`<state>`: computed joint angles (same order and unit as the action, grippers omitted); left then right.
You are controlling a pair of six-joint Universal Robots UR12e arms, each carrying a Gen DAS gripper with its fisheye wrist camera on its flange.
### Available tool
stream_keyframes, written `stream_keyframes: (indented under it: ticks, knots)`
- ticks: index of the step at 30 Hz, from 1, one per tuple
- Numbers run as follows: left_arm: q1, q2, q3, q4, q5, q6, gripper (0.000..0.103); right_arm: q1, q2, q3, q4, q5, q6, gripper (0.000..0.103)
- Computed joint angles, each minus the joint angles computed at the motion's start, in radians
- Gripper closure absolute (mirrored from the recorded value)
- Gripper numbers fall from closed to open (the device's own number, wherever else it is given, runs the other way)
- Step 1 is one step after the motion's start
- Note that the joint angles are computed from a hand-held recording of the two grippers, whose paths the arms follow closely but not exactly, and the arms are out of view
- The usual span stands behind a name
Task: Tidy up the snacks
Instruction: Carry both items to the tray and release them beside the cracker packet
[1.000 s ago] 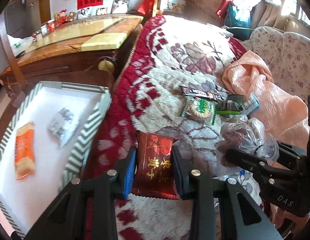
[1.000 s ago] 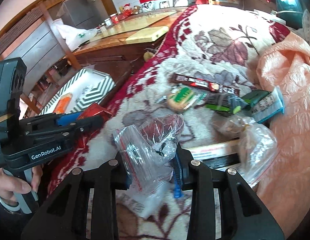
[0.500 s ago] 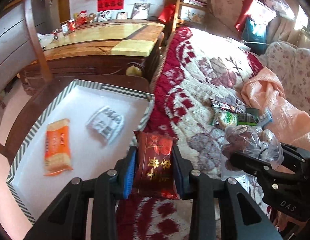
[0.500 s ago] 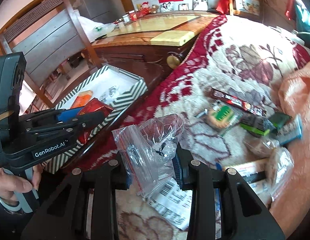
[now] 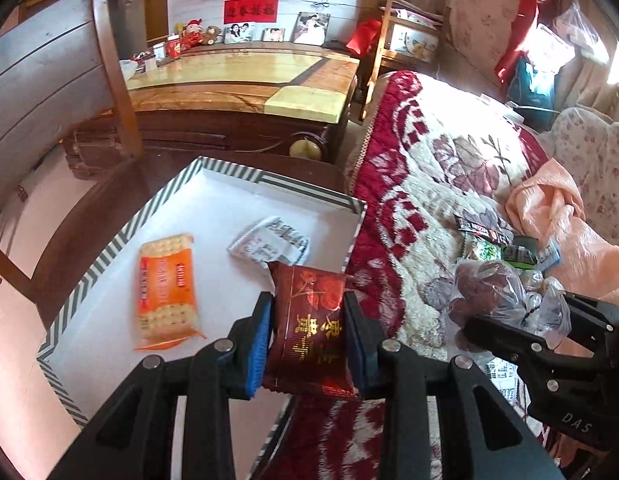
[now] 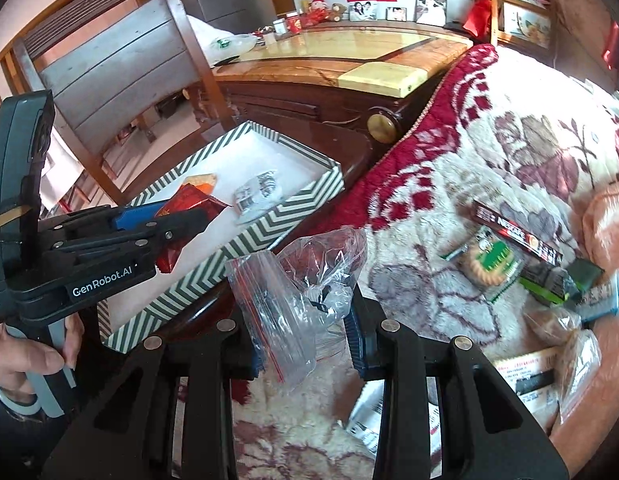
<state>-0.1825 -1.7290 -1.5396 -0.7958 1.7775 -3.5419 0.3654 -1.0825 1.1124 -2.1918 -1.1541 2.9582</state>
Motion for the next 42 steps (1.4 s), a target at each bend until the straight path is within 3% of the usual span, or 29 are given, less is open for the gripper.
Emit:
stream_keyframes:
  ticks: [22,42]
  knots:
    - [0.070,0.061,-0.086,-0.013,0.003,-0.073,0.067,0.071,0.104,-0.183,0.118,0.027,-0.088,0.071]
    - [0.079,0.058,-0.099,-0.093,0.090,-0.141,0.067,0.119,0.223,-0.352,0.287,0.044,-0.139,0.071]
